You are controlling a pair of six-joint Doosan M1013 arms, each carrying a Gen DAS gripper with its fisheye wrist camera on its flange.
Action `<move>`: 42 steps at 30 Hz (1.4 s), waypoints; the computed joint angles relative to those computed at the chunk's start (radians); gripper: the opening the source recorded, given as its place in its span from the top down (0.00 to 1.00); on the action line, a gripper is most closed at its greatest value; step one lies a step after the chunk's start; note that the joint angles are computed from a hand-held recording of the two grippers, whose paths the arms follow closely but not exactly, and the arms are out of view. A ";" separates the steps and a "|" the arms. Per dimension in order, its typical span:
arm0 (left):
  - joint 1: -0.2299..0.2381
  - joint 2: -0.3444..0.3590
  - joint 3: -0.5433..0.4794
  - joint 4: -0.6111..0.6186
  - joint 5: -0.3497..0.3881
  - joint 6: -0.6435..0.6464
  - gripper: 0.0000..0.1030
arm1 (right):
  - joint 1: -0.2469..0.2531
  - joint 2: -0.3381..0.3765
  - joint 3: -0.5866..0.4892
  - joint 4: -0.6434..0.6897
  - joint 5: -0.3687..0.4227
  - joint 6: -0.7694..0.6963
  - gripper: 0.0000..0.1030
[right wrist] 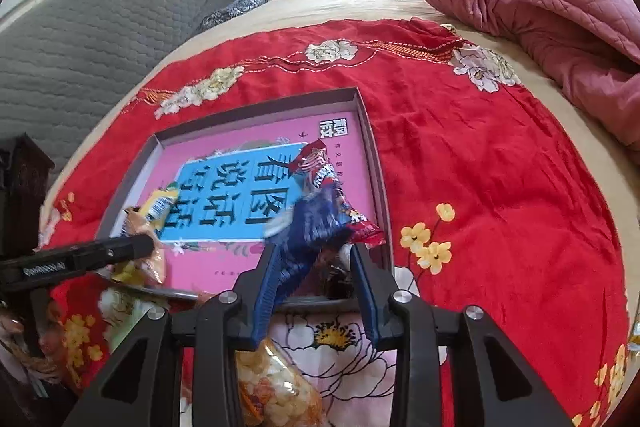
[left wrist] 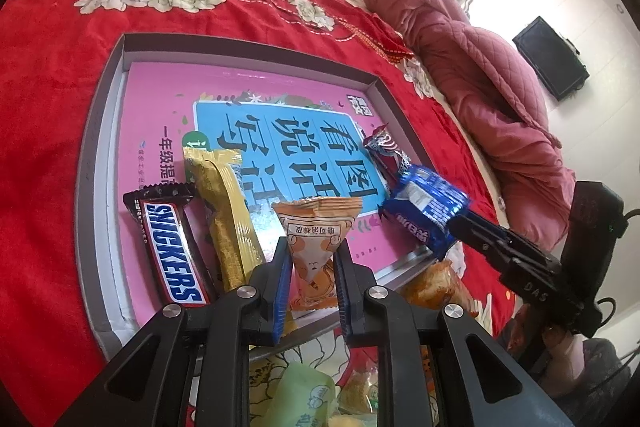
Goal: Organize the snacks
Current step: 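Lower the beige bag and blue pack into the lid and open both grippers, then withdraw both open grippers from the lid toward the remaining snack bags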
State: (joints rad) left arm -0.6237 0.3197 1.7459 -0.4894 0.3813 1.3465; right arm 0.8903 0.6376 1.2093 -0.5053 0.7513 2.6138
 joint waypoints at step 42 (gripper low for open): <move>-0.007 -0.009 -0.008 0.027 0.019 -0.008 0.42 | 0.000 0.022 -0.033 -0.011 0.060 -0.005 0.49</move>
